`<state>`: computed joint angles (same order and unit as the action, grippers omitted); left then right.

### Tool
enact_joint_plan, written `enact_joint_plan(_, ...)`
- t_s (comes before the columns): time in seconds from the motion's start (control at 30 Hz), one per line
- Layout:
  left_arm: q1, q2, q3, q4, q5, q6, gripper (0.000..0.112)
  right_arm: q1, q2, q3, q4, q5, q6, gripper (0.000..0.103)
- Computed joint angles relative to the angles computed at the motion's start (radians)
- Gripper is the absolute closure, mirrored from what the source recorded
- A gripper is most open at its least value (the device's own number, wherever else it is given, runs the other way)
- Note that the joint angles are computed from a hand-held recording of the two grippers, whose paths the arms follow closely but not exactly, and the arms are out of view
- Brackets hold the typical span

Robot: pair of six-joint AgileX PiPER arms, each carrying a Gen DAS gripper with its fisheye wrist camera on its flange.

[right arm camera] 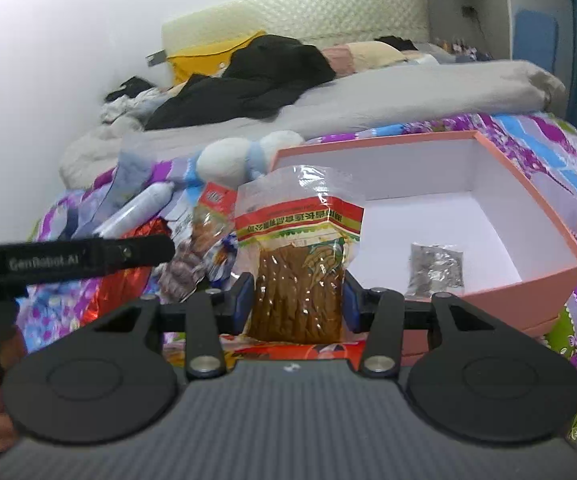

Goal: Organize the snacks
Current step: 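Carry the red foil candy and spicy strip pack over the pink box, then open both tools to drop the candy and strip pack into the box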

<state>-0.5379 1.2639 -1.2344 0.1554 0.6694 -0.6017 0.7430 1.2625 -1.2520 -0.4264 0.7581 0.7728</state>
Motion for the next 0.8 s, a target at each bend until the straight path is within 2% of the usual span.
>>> enact_joint_plan(0.17,0.029,0.16,-0.167,-0.107,0.005,0.109,0.054,-0.134,0.071,-0.079,0.109,-0.001,-0.201,0.056)
enact_joint_plan(0.27,0.051,0.272,-0.287,-0.197,0.047,0.191,0.053,-0.226,0.116,-0.118,0.238,-0.007,-0.353,0.055)
enact_joint_plan(0.33,0.059,0.344,-0.352,-0.239,0.07,0.235,0.053,-0.265,0.152,-0.143,0.264,-0.001,-0.404,0.055)
enact_joint_plan(0.4,0.067,0.427,-0.439,-0.28,0.111,0.268,0.053,-0.286,0.196,-0.172,0.241,0.009,-0.439,0.055)
enact_joint_plan(0.47,0.078,0.506,-0.52,-0.323,0.136,0.304,0.053,-0.334,0.227,-0.196,0.304,0.013,-0.506,0.055)
enact_joint_plan(0.53,0.084,0.592,-0.622,-0.327,0.184,0.303,0.053,-0.387,0.267,-0.227,0.378,0.025,-0.571,0.055)
enact_joint_plan(0.8,0.117,0.869,-0.977,-0.369,0.374,0.312,0.053,-0.496,0.384,-0.297,0.455,0.074,-0.683,0.055)
